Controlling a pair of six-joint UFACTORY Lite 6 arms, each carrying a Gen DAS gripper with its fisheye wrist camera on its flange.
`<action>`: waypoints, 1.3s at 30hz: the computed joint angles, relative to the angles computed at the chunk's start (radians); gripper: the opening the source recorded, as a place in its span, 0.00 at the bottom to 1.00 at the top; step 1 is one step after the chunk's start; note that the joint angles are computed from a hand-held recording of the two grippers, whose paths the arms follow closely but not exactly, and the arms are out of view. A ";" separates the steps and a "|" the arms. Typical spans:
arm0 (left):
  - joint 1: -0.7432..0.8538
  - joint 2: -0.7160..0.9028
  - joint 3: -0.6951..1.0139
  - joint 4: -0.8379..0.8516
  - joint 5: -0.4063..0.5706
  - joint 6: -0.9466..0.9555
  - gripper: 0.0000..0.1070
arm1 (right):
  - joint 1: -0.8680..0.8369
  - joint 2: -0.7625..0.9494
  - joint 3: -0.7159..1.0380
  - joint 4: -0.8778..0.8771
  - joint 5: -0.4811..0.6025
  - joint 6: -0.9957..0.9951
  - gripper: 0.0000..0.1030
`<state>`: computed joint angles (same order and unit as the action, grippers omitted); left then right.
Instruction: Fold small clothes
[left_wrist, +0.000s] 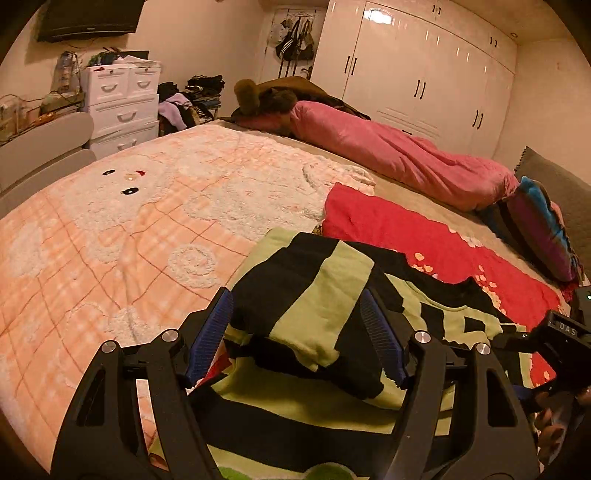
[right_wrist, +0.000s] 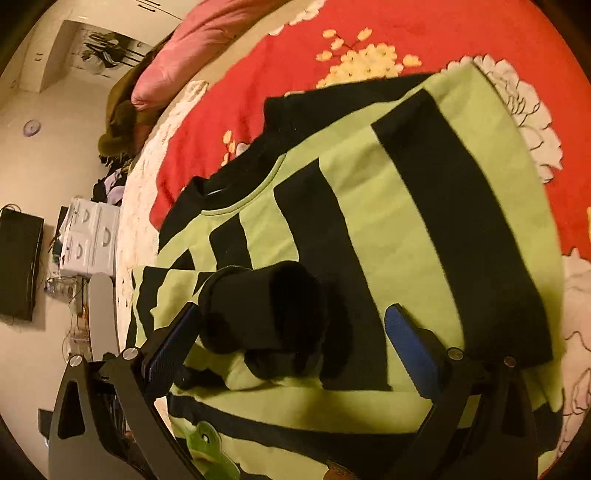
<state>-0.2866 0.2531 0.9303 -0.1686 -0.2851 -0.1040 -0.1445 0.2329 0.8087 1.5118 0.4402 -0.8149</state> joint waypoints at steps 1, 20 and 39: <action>0.004 0.005 0.001 0.006 -0.002 -0.010 0.60 | 0.007 0.014 0.009 0.030 0.009 -0.025 0.96; 0.018 0.014 0.002 0.093 -0.028 -0.103 0.63 | 0.008 -0.376 -0.004 -0.133 0.124 -0.137 0.14; -0.216 0.074 0.063 -0.263 -0.019 0.427 0.63 | -0.178 -0.307 -0.124 -0.254 -0.102 -0.241 0.15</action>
<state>-0.5025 0.3272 0.9934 -0.4317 -0.3043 0.3232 -0.3223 -0.0743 0.6849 1.2580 0.3383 -1.0558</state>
